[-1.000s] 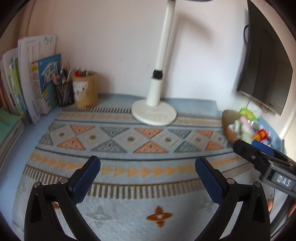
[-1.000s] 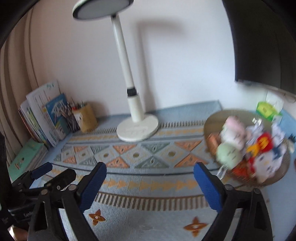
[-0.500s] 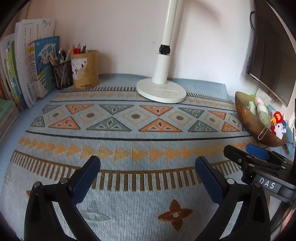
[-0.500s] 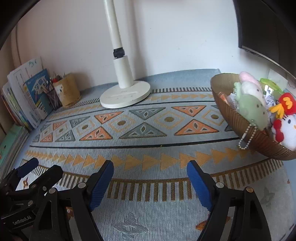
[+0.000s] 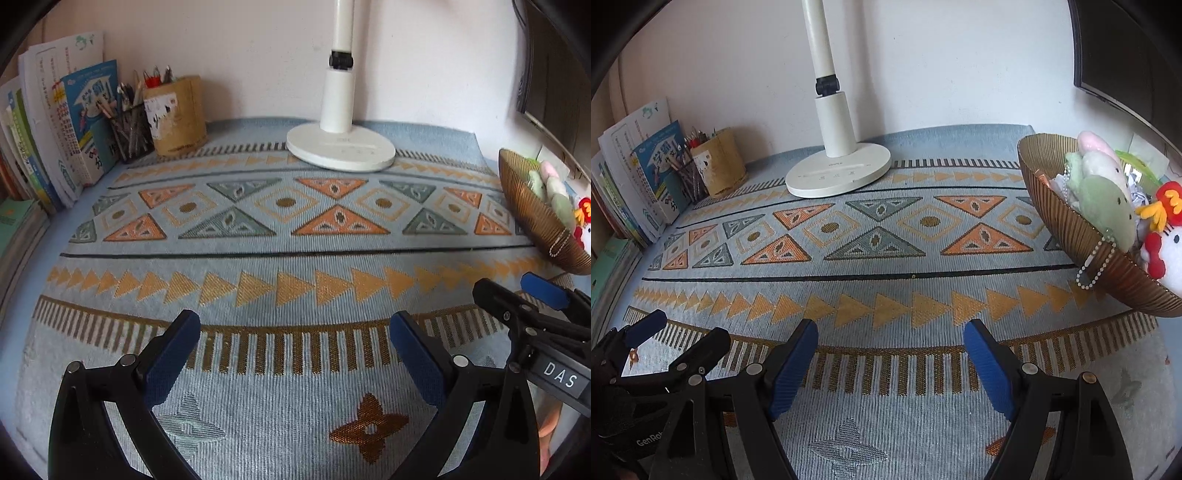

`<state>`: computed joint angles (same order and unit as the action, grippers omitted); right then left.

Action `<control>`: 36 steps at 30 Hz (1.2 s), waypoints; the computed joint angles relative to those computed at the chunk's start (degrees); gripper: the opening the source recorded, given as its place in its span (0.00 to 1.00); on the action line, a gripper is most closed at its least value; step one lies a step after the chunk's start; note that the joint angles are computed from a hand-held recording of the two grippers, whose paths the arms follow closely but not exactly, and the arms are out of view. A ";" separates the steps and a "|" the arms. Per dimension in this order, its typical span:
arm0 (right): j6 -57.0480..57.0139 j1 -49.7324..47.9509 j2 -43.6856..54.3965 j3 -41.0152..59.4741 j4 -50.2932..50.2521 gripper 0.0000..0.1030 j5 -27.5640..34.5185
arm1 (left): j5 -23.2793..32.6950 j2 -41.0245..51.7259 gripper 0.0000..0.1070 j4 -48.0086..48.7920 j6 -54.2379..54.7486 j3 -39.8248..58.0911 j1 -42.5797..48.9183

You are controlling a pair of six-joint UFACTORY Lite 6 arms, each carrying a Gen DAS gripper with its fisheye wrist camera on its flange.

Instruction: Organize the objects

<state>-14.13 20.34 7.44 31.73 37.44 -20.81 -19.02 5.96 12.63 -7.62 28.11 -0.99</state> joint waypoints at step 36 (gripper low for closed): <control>9.06 -3.98 4.43 4.26 -9.49 1.00 6.87 | 5.43 5.26 0.96 2.31 -2.03 4.97 -0.86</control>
<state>-5.07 16.35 11.87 35.99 27.96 -13.94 -13.59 11.23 14.94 -9.65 33.08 -1.85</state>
